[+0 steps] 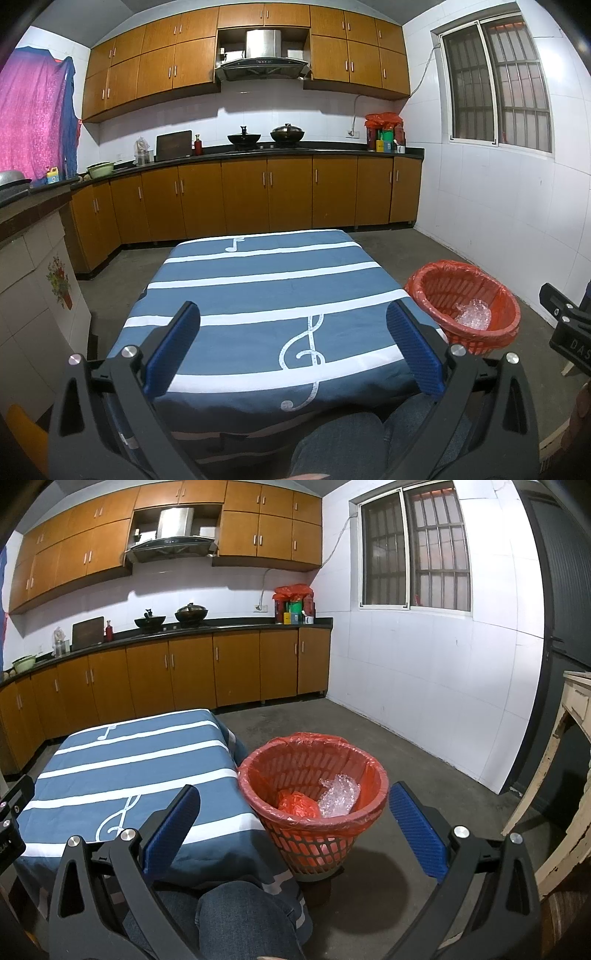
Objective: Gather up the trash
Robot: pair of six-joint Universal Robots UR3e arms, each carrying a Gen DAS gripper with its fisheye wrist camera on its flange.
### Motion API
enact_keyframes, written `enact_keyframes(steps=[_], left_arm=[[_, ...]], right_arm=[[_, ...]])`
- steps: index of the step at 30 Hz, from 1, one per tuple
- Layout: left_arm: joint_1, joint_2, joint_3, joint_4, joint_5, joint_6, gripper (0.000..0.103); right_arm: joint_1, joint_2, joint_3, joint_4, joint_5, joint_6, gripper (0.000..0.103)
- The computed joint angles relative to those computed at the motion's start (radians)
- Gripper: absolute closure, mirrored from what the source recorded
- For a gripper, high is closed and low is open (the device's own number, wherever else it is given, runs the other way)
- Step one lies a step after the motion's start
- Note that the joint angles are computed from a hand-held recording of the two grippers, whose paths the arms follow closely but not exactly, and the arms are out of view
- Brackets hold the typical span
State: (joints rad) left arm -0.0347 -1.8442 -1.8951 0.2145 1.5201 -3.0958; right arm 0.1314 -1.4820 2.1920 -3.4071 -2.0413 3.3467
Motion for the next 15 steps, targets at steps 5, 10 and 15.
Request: enact_keyframes(steps=[5, 10, 15], left_arm=[[0.0, 0.0, 0.0, -0.001, -0.001, 0.0, 0.004], [-0.001, 0.0, 0.001, -0.001, 0.0, 0.0, 0.004], [-0.001, 0.0, 0.0, 0.0, 0.002, -0.001, 0.004]], right_arm=[[-0.001, -0.001, 0.001, 0.0, 0.001, -0.001, 0.002], [0.0, -0.001, 0.0, 0.003, 0.001, 0.0, 0.002], [-0.001, 0.005, 0.002, 0.0, 0.001, 0.006, 0.002]])
